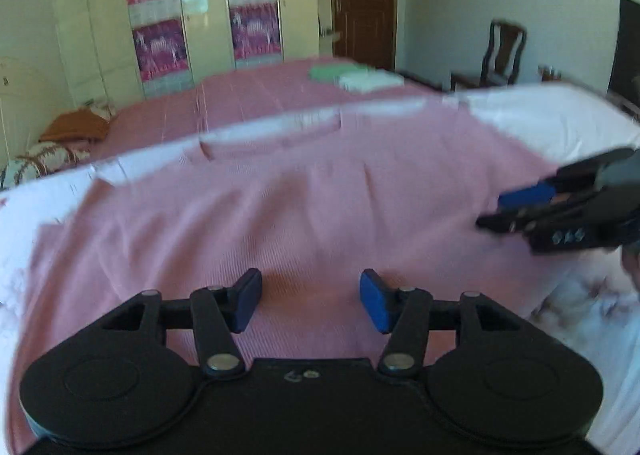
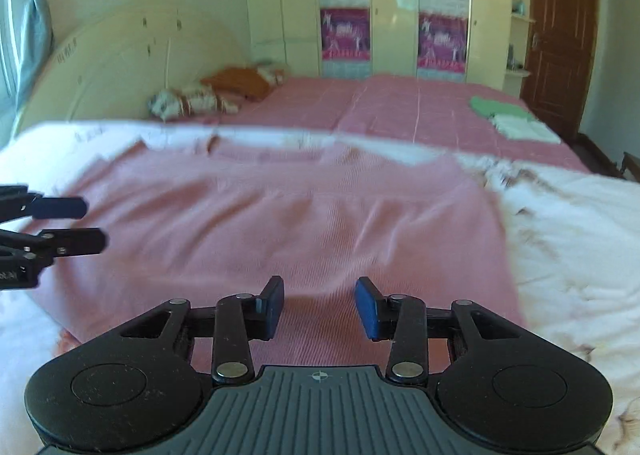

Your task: Fold small clothes

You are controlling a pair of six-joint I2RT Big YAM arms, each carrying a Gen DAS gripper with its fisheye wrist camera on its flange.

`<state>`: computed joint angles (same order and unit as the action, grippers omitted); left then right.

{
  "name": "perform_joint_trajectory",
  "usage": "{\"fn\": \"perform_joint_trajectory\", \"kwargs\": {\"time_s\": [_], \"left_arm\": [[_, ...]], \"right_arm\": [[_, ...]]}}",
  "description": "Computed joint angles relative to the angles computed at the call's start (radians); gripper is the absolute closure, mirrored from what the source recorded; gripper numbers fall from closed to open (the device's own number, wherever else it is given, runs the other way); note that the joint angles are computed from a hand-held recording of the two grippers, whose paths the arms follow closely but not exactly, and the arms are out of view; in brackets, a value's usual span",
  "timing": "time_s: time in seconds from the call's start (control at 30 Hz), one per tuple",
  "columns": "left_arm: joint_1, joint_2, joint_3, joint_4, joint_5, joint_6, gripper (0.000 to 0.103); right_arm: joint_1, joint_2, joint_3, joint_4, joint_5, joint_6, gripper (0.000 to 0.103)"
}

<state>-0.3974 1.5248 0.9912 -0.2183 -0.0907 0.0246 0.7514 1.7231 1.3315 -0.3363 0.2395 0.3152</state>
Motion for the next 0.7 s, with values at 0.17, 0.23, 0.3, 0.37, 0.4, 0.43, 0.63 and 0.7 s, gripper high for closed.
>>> {"fn": "perform_joint_trajectory", "kwargs": {"time_s": [0.17, 0.23, 0.3, 0.37, 0.4, 0.43, 0.63, 0.7], "left_arm": [[0.053, -0.030, -0.045, 0.143, 0.034, 0.012, 0.043], [0.093, 0.003, 0.000, 0.117, 0.054, -0.009, 0.041], [0.127, 0.048, 0.059, 0.075, 0.042, -0.017, 0.042], [0.168, 0.102, 0.132, -0.022, 0.081, -0.028, 0.035], [0.190, 0.116, 0.148, -0.031, 0.120, -0.051, 0.030], [0.207, 0.118, 0.156, -0.029, 0.146, -0.081, 0.033], [0.247, 0.184, 0.244, -0.028, 0.120, -0.054, 0.044], [0.258, 0.228, 0.289, -0.040, 0.086, -0.027, 0.041]], "right_arm": [[-0.016, -0.015, -0.037, 0.070, 0.024, -0.038, 0.063], [-0.032, -0.006, -0.019, 0.086, 0.042, -0.053, 0.063], [-0.052, 0.024, 0.020, 0.075, 0.058, -0.054, 0.063], [-0.072, 0.057, 0.061, 0.052, 0.065, -0.060, 0.063], [-0.085, 0.086, 0.098, 0.004, 0.066, -0.054, 0.063], [-0.098, 0.120, 0.137, -0.056, 0.078, -0.046, 0.063], [-0.132, 0.144, 0.184, -0.006, 0.102, -0.070, 0.063], [-0.148, 0.186, 0.242, -0.045, 0.074, -0.076, 0.063]]}}
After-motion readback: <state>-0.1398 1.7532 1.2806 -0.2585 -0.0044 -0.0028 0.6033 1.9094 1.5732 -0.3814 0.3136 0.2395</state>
